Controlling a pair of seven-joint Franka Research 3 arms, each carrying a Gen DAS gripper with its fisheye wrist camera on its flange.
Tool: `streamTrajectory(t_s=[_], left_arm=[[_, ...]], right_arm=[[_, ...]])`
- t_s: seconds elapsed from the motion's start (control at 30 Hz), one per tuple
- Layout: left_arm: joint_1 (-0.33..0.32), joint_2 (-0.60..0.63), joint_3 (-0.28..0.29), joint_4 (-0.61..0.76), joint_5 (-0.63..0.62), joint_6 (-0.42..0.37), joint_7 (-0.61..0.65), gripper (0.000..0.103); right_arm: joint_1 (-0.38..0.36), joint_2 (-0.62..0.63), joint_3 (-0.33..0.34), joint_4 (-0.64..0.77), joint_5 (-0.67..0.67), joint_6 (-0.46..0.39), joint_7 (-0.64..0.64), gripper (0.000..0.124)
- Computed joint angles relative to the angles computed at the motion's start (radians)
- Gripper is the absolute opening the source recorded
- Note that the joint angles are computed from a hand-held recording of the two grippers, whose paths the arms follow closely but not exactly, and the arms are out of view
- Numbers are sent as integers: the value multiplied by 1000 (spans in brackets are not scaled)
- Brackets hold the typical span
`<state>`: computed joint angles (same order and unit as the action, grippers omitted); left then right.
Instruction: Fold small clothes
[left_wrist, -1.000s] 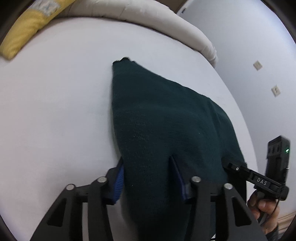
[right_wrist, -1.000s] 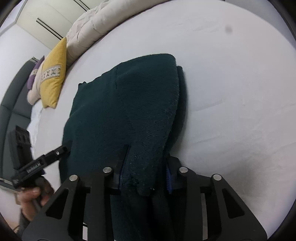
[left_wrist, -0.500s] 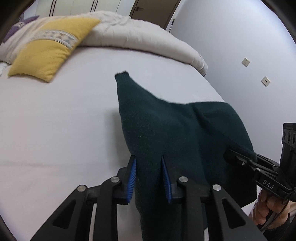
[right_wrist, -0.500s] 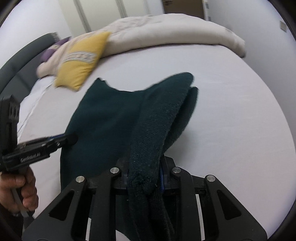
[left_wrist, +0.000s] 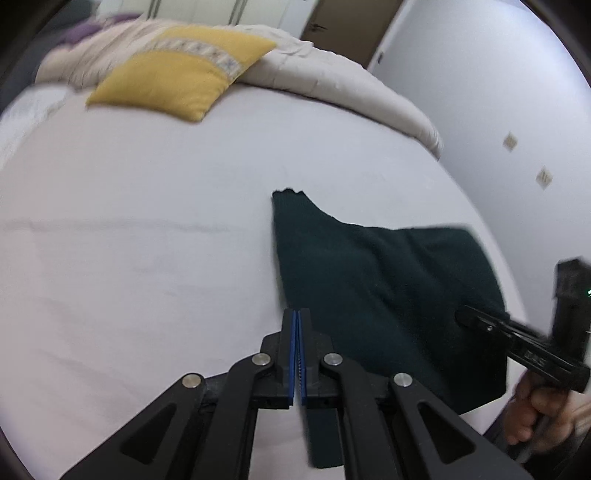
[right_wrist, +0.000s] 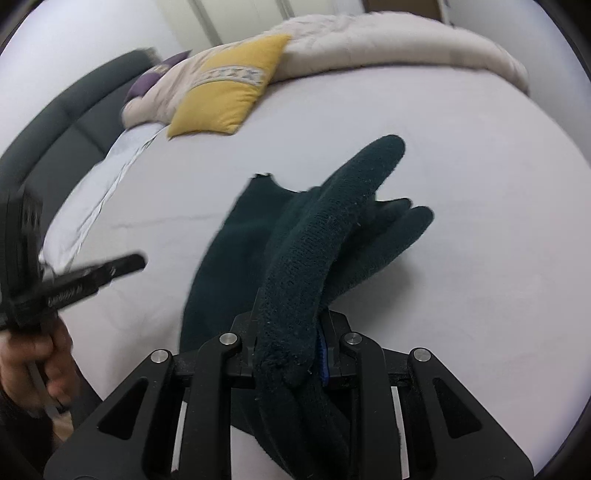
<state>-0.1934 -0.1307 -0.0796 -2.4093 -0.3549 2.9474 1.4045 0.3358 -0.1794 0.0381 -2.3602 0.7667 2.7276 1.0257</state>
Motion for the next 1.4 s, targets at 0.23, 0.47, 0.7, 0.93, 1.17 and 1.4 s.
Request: streamTrajectory(t_s=[0.23, 0.47, 0.7, 0.93, 1.17, 1.4], left_arm=[[-24, 135, -9, 78, -323, 7, 192, 72], [65, 247, -108, 181, -404, -46, 266, 74], [136, 298, -184, 241, -384, -79, 287, 51], [207, 277, -226, 229, -761, -155, 595, 45], [143, 259, -178, 219, -774, -127, 608, 37], [105, 118, -131, 131, -819, -134, 637, 34]], right_arm=[[-73, 96, -72, 38, 201, -102, -93, 27], [-158, 178, -53, 71, 321, -171, -209, 62], [-179, 296, -14, 189, 196, -237, -159, 45], [-299, 399, -11, 278, 421, -500, -255, 29], [-252, 312, -1, 210, 327, -353, -278, 25], [-206, 194, -14, 178, 346, -351, -325, 23]])
